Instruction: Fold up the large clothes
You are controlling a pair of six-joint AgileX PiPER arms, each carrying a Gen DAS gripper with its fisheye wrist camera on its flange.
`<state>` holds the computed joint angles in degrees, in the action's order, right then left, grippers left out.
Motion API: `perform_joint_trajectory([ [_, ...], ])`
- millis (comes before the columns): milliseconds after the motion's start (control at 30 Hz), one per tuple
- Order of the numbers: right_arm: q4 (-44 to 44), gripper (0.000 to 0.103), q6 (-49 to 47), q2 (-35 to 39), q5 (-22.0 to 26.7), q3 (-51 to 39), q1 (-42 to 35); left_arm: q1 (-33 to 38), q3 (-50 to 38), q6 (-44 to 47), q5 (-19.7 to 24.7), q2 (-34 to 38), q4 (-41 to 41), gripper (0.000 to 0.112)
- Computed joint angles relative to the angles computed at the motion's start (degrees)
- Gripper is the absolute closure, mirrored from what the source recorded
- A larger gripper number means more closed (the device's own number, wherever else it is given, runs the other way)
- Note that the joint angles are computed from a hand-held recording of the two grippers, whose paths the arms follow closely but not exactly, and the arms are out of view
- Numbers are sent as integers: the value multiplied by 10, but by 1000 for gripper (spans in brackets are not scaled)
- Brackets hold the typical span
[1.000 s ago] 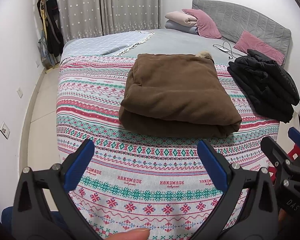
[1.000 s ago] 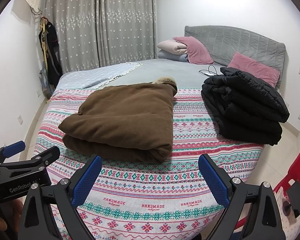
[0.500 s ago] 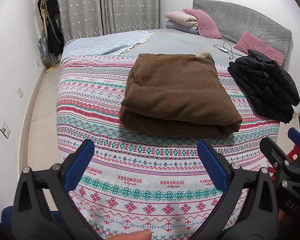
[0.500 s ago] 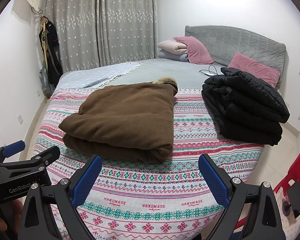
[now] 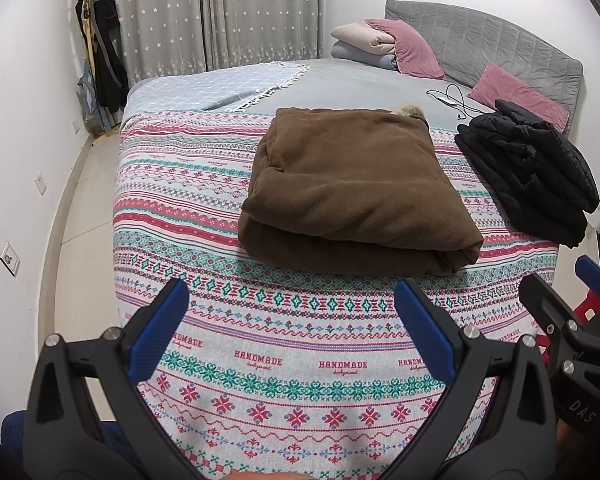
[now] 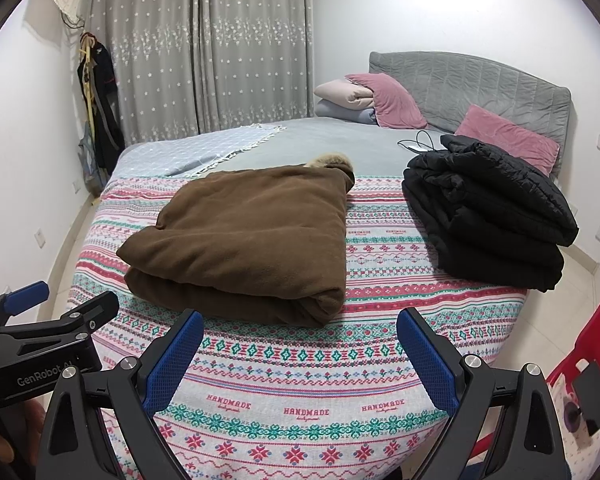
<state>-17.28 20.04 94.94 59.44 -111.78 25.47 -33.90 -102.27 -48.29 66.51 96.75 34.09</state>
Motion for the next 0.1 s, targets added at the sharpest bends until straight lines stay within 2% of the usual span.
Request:
perform_joint_trajectory([
  [100, -1, 5, 0, 1, 1, -1, 0, 0, -1, 0, 0, 1, 0, 10],
])
